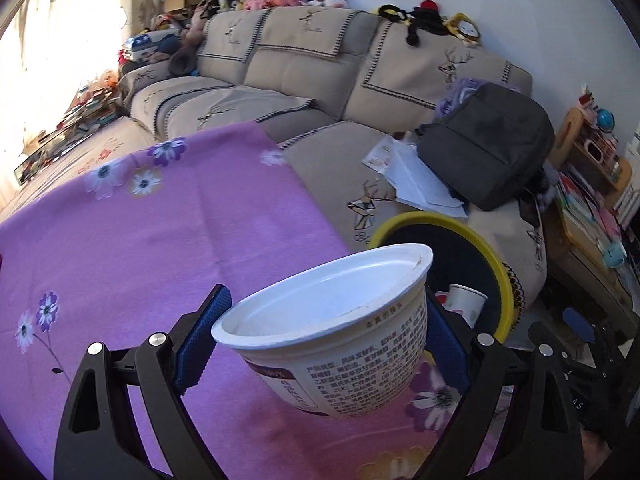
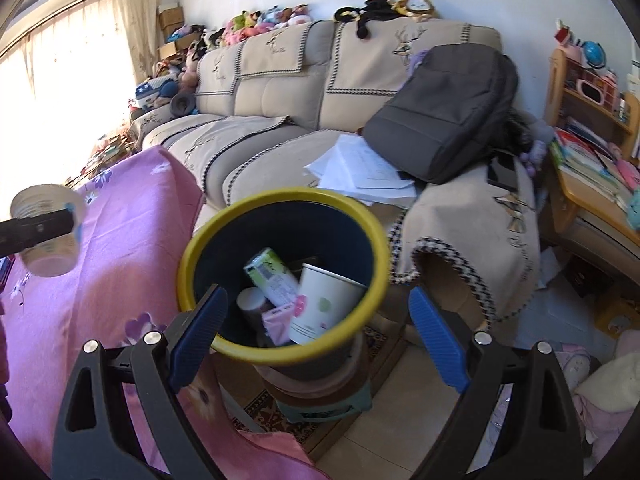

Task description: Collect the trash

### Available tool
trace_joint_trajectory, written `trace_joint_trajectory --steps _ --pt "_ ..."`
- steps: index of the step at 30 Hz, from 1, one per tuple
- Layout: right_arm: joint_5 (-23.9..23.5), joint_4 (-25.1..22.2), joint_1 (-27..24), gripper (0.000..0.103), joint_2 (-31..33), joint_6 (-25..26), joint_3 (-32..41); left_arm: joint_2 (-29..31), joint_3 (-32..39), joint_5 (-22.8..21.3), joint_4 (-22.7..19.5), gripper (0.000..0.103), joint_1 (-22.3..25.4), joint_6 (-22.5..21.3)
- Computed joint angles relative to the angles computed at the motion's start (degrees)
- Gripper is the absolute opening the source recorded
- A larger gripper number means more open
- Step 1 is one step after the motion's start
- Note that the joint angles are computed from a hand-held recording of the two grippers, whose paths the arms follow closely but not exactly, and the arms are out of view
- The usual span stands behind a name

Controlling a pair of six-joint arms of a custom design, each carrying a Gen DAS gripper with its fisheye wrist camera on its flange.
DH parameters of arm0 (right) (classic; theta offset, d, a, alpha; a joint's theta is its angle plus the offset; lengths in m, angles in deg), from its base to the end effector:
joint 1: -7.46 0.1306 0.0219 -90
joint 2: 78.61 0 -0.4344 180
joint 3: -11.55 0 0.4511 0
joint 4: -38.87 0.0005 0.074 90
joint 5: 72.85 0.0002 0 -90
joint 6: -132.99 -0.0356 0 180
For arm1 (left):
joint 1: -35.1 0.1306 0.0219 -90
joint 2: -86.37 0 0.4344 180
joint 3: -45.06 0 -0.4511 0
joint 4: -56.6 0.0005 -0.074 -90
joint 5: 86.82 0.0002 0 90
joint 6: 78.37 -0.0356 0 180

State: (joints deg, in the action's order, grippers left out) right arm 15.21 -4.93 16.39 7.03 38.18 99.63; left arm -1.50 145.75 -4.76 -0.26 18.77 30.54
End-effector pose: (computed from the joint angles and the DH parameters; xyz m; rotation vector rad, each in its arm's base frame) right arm 0.5152 0.0817 0.5104 -0.1002 2.2954 0.1628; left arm 0.5354 -0.1523 0.5501 -0.1177 2.4036 -0.1182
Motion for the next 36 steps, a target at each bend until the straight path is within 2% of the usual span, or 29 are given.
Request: trace_joint_trajectory --steps 4,8,12,16,20,25,30,33,36 --pt "0.0 0.1 -1.6 0.087 -1.6 -0.6 -1.4 3.9 4.3 0.2 -0.7 0.090 -3.5 -1.8" --pt "-0.3 0.0 -2.9 0.087 -2.3 -1.2 -2.3 10.0 10.6 1.9 -3.0 0.090 -5.4 -3.4" --pt "-0.6 -0.3 -4.0 0.087 -2.7 -1.8 -2.8 17.7 18.7 4.1 -7.6 0.090 -6.4 -4.7" --pt "-0.6 -0.9 -4.3 0.087 -2.7 -1.9 -2.7 25.6 27.4 5.3 -12.9 0.090 -6.4 -3.7" --pt "-0.3 -1.6 -4.1 0.087 -2.6 -1.9 -2.4 29.0 31.4 5.9 -16.2 0.090 -5.8 -2.6" --pt "-0.4 -1.9 -3.1 0.087 -2.7 -1.2 -1.9 24.0 25.3 6.5 -12.9 0.092 -4.9 -2.4" --pt "-1.4 -1.3 -1.1 0.087 -4.3 -0.9 -2.2 11.2 11.6 6.6 -4.7 0.092 -3.2 -1.1" --pt "-2.2 -1.2 1.0 0.087 -5.3 0.1 -2.4 1.4 2.8 2.7 0.2 0.096 -2.5 -1.8" --pt "-2.9 -0.9 3.8 0.089 -6.3 1.1 -2.5 -8.8 -5.4 -4.6 4.2 0.098 -1.7 -2.1"
